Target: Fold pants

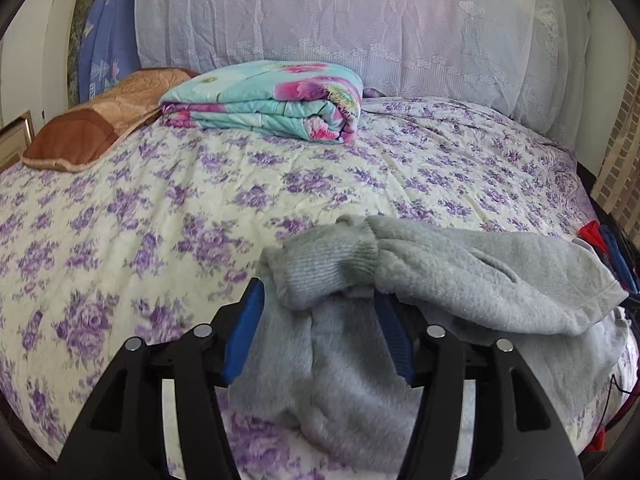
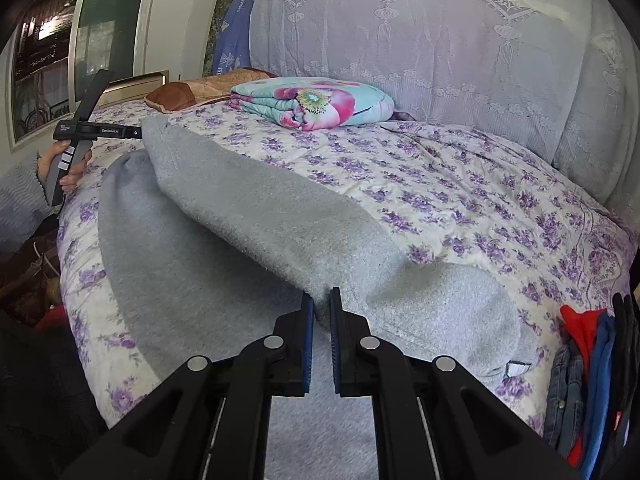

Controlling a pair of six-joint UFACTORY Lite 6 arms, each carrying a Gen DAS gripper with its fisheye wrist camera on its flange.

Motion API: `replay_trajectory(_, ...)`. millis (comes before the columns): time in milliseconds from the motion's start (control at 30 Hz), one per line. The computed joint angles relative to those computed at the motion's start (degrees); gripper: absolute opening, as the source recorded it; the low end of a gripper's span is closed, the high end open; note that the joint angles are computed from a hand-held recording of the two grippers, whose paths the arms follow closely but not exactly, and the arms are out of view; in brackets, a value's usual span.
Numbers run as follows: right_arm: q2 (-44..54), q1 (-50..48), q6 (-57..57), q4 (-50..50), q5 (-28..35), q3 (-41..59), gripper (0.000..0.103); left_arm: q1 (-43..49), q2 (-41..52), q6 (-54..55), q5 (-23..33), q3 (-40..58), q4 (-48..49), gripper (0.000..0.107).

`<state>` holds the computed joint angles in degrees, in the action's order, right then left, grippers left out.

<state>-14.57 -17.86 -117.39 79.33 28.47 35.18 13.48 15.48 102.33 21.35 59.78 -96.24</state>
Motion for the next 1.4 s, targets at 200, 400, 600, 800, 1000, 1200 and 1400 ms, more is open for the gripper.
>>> replay_trajectory(200,-0.5,-1.1,-3.3,3.9,1.2,-2.9,0.008,9.1,-4.3,-14.2,15.6,-5.4,11.1,0.055)
replay_trajectory(400,-1.5,-1.9,-3.0,4.3,2.3,-3.4,0.008,8.2,0.3,-27.5,27.8,-1.4,16.2,0.055)
replay_trajectory(600,-3.9,-1.8,-4.2,5.2,1.8,-5.8,0.008,2.9,9.0,-38.3,23.3,7.2,18.0,0.055)
replay_trajectory(800,-6.3,-2.0,-2.9,3.8,1.5,-6.6,0.008,6.0,12.1,-35.3,28.5,9.6,13.3,0.03)
replay_trajectory(1000,-13.8,-3.7,4.3,-3.7,3.8,-8.5,0.008,10.2,8.8,-33.3,33.9,6.1,14.8,0.016)
replay_trajectory(1200,-24.1,-3.7,12.2,-14.9,5.6,-16.8,0.008,14.1,8.9,-27.6,34.6,0.3,16.9,0.016)
replay_trajectory(1400,-15.1,0.7,1.6,-2.0,-2.6,-21.8,0.008,16.9,11.5,-23.5,37.1,-1.6,15.1,0.016)
